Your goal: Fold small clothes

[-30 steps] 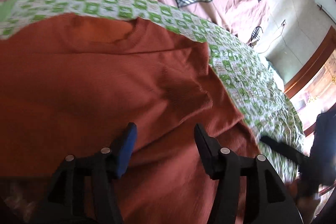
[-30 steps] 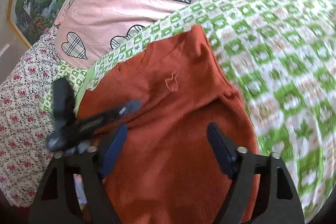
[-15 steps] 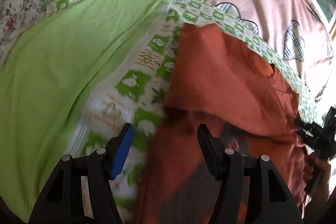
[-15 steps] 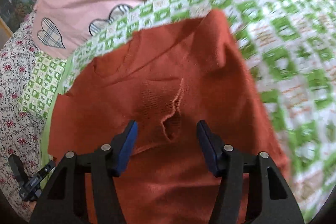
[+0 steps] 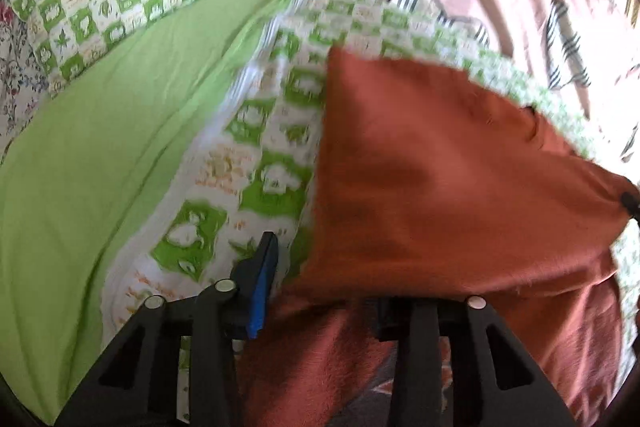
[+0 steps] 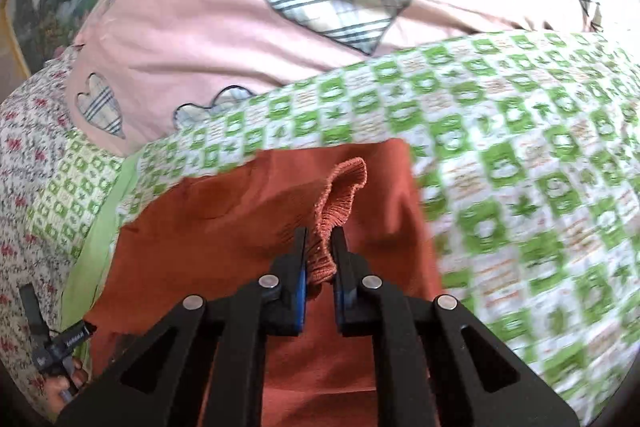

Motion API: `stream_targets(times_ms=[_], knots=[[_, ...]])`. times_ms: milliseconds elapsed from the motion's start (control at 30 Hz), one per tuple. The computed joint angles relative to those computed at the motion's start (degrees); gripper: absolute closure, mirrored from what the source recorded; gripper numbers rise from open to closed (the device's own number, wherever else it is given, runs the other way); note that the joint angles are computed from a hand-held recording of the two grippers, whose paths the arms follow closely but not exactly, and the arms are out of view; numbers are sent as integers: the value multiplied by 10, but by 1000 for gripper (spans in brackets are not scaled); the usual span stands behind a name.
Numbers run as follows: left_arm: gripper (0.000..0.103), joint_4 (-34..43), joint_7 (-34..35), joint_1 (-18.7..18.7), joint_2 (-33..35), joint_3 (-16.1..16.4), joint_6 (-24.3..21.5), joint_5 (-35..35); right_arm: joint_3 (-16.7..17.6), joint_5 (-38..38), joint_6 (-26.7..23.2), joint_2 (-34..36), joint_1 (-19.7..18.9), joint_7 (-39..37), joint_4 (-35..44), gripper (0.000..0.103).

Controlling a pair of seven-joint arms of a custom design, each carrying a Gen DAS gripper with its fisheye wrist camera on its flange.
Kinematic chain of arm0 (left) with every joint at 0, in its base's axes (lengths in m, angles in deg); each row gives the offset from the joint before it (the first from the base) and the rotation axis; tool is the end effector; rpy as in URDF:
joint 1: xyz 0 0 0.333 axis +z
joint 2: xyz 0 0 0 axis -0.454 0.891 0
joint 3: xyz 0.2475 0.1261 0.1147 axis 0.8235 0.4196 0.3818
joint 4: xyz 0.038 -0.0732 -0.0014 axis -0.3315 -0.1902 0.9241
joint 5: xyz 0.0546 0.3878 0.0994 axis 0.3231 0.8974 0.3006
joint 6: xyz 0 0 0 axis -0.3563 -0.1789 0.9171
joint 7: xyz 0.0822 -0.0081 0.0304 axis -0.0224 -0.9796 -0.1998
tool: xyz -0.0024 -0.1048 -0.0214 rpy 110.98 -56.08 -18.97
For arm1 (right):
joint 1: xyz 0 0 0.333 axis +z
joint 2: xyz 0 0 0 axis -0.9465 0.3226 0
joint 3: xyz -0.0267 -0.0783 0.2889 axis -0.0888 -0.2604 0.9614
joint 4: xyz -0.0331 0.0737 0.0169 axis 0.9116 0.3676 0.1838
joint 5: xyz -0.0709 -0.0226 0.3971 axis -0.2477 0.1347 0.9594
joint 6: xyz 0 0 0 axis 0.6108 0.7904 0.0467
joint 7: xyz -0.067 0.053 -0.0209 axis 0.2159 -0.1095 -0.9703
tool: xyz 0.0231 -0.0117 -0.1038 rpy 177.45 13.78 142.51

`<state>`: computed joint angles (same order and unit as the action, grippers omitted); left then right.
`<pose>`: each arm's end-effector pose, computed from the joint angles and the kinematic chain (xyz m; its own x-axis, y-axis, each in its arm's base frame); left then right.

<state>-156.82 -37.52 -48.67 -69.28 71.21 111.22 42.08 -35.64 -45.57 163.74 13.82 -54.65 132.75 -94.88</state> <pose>0.4612 -0.3590 0.4739 0.4326 -0.8924 0.1286 -0.6845 -0.4179 -0.5973 0.5453 0.2460 0.5220 0.0239 -0.9485 -0.3160 -0.6922 0.2124 -0.6897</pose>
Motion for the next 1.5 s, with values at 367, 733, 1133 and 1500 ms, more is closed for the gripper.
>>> stream_targets(times_ms=[367, 733, 1133, 1500], knots=[[79, -114, -137, 31, -80, 8, 126, 11, 0, 86, -7, 18, 18, -88, -14, 92], [76, -153, 7, 33, -147, -12, 165, -79, -4, 179, -3, -8, 23, -156, -58, 84], [70, 34, 90, 36, 27, -7, 195, -31, 13, 218, 46, -14, 41, -186, -61, 84], [95, -18, 75, 31, 6, 25, 155, -56, -8, 176, -3, 42, 27, -112, -19, 100]])
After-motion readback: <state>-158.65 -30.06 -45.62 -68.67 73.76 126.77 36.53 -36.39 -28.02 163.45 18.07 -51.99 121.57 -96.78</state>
